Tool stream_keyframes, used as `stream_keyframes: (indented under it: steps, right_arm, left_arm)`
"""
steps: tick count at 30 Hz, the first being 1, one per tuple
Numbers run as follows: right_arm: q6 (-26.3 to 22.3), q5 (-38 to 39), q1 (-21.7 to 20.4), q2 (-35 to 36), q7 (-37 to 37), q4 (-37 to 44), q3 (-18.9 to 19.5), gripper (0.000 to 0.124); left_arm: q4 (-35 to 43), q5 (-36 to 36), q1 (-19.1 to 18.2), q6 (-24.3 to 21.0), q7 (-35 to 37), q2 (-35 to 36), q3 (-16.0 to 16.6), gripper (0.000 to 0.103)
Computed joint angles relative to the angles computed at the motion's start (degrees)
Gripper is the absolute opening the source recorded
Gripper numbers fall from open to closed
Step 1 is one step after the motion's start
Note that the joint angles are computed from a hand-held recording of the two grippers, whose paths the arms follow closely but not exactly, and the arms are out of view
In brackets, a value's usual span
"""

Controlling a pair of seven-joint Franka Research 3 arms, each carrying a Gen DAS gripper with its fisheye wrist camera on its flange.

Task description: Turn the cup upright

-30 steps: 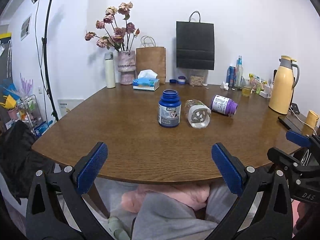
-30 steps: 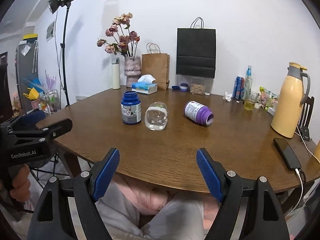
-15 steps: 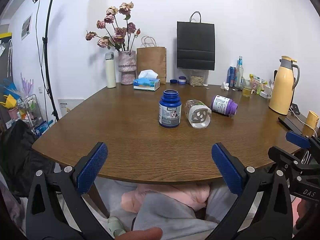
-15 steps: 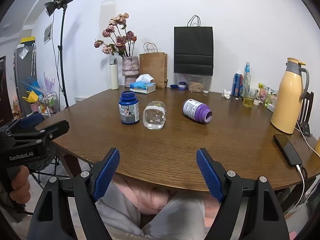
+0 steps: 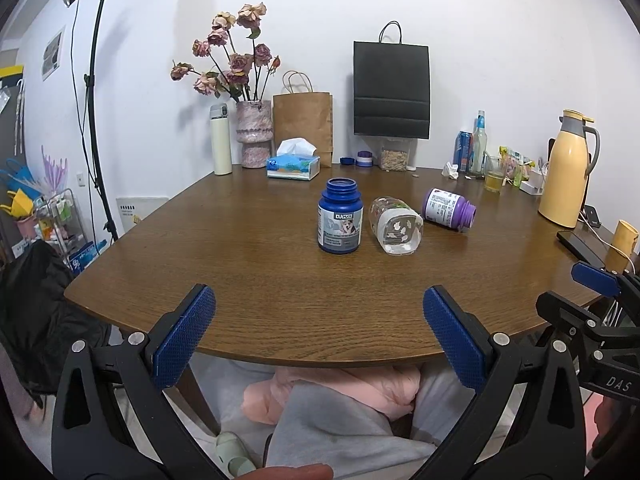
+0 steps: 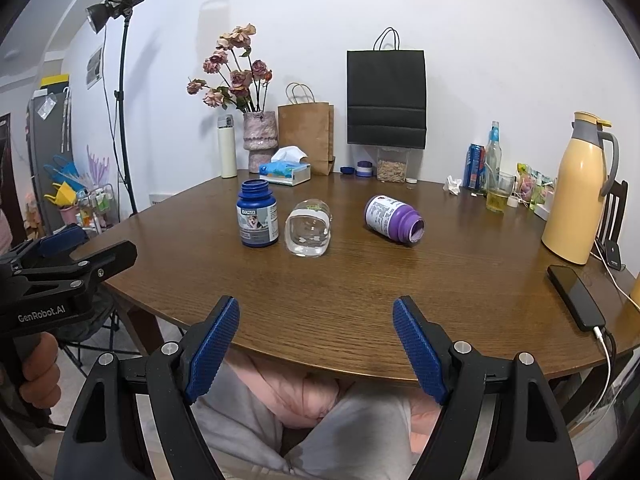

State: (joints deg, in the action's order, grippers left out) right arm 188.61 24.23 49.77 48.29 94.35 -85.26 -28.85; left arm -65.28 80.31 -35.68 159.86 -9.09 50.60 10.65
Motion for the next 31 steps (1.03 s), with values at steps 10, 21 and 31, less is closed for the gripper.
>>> stream_keyframes:
  steps: [10, 21, 31]
  right_arm:
    - [0.03, -0.16, -0.94, 0.07, -0.66, 0.45, 1.14, 0.083]
    - [-2.12, -3.09, -7.63, 2.01, -3.58, 7.61, 8.61, 0.084]
    - [-3.77, -6.33, -5.43, 2.82, 1.46, 8.34, 5.15, 0.083]
  left_arm:
    - [-0.15, 0.44, 0.07, 0.74, -0.37, -0.05, 0.14, 0.103]
    - [2.10, -6.24, 0.92, 0.56, 7.73, 1.90, -0.01, 0.103]
    - [2.44, -6.96, 1.96, 2.23, 7.49, 2.24, -0.02, 0.103]
